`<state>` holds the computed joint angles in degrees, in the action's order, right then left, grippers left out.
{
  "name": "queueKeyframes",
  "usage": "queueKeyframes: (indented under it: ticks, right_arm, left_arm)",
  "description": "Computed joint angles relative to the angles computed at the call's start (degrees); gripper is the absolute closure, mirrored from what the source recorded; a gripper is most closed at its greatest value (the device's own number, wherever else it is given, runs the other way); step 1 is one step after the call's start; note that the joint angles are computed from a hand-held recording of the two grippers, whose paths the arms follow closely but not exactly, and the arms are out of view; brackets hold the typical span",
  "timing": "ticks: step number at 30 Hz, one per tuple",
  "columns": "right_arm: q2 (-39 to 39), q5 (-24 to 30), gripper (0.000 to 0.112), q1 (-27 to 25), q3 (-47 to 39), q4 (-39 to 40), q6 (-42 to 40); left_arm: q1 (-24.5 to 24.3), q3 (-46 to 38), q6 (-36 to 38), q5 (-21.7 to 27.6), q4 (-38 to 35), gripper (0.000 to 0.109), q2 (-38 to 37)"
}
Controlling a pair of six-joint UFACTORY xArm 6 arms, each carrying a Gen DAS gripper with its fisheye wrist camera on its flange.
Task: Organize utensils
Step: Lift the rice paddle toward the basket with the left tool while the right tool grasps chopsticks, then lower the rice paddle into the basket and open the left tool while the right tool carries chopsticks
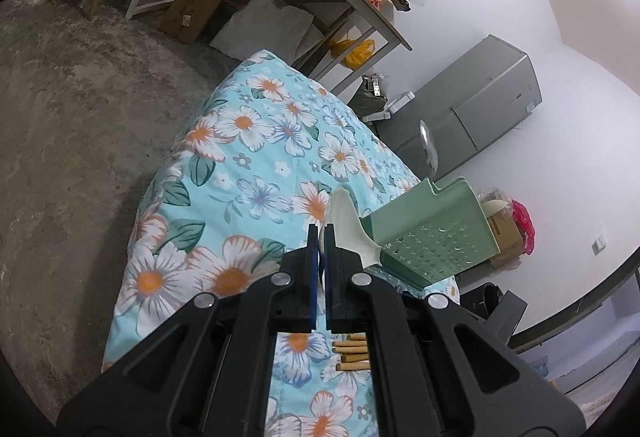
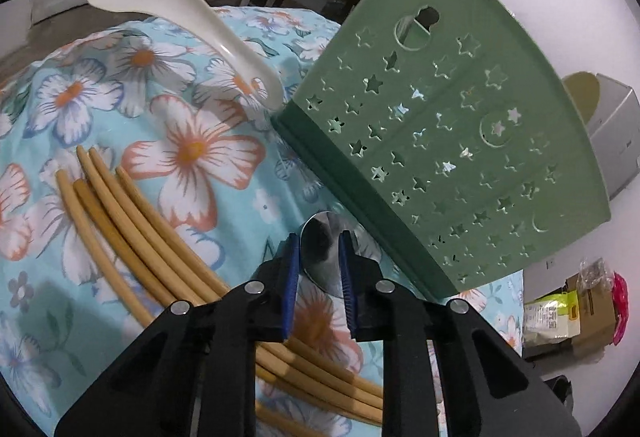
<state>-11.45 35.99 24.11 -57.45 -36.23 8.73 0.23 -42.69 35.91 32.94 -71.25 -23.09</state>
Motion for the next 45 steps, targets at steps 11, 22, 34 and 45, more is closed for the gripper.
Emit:
queueKeyframes:
  ticks: [11, 22, 34, 45]
  right_arm:
    - [1.7, -1.5, 0.109, -0.1, -1.1, -4.8, 5.9]
    - [-8.0, -5.3, 0.11, -1.3, 3.3, -3.5, 10.5]
    - [-15.6, -11.0, 0.11, -3.9, 4.8, 5.4, 7.5]
    - [-18.4, -14.6, 0.11, -5.2, 4.1, 10.5, 6.2]
  left_arm:
    - [-0.1, -0.2, 2.3, -2.4, -1.9, 0.107, -0.3]
    - [0.1, -0.3, 5.1, -4.2, -2.8, 0.107, -4.4]
    - [-3.2, -1.5, 8.2, -7.3, -4.8, 0.107, -9.9]
    - [-12.1, -5.9, 8.6, -15.5, 5.5, 0.107, -9.1]
